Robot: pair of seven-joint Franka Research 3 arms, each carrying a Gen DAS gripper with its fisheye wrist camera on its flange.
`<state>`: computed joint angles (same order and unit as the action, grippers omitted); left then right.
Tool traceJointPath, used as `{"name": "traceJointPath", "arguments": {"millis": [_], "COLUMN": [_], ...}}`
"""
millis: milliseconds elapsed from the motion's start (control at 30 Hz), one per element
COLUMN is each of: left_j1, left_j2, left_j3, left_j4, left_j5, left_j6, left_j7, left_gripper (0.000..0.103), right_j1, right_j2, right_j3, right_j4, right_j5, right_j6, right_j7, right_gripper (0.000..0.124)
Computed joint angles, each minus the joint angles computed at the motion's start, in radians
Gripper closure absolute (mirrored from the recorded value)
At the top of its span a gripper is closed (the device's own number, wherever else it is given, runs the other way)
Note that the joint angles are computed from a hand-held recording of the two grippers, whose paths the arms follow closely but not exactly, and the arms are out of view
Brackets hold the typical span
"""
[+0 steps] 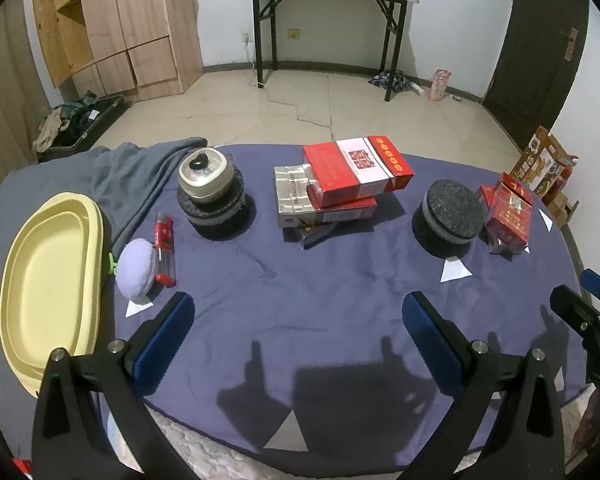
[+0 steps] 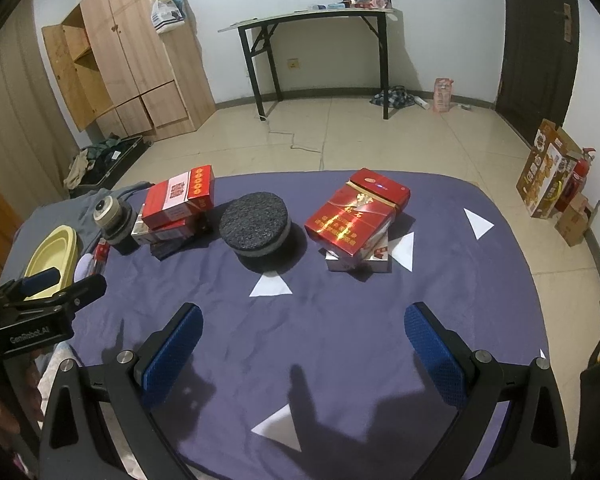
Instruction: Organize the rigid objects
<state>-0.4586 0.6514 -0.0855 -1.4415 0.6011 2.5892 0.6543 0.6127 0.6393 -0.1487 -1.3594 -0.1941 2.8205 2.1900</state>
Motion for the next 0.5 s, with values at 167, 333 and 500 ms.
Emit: {"name": "traceJointPath", "arguments": {"millis": [167, 333, 500], "left_j1": [-0.003, -0.003, -0.003], "left_j2": [0.0, 0.001, 0.001], "left_j3": [0.004, 0.003, 0.003], "left_j4": [0.002, 0.005, 0.005], "left_j5": [0.003, 0.003, 0.005], "left_j6": [-0.007, -0.016, -0.017], "left_j7": [-0.007, -0.008, -0.01], "left_gripper": [0.0, 0.0, 0.0], "right_j1": [0.002, 0.0, 0.001], "right_j2": [-0.004, -0.008, -0.012], "right_j3": [-0.001, 0.001, -0.001], "right_j4": [-0.003, -0.007, -0.012], "right_j5": [0.001, 0.005, 0.0], "right_j6": [-0.006, -0.011, -0.009], "right_j7": [0.007, 0.02, 0.027], "right_gripper": [0.021, 0.021, 0.021]}}
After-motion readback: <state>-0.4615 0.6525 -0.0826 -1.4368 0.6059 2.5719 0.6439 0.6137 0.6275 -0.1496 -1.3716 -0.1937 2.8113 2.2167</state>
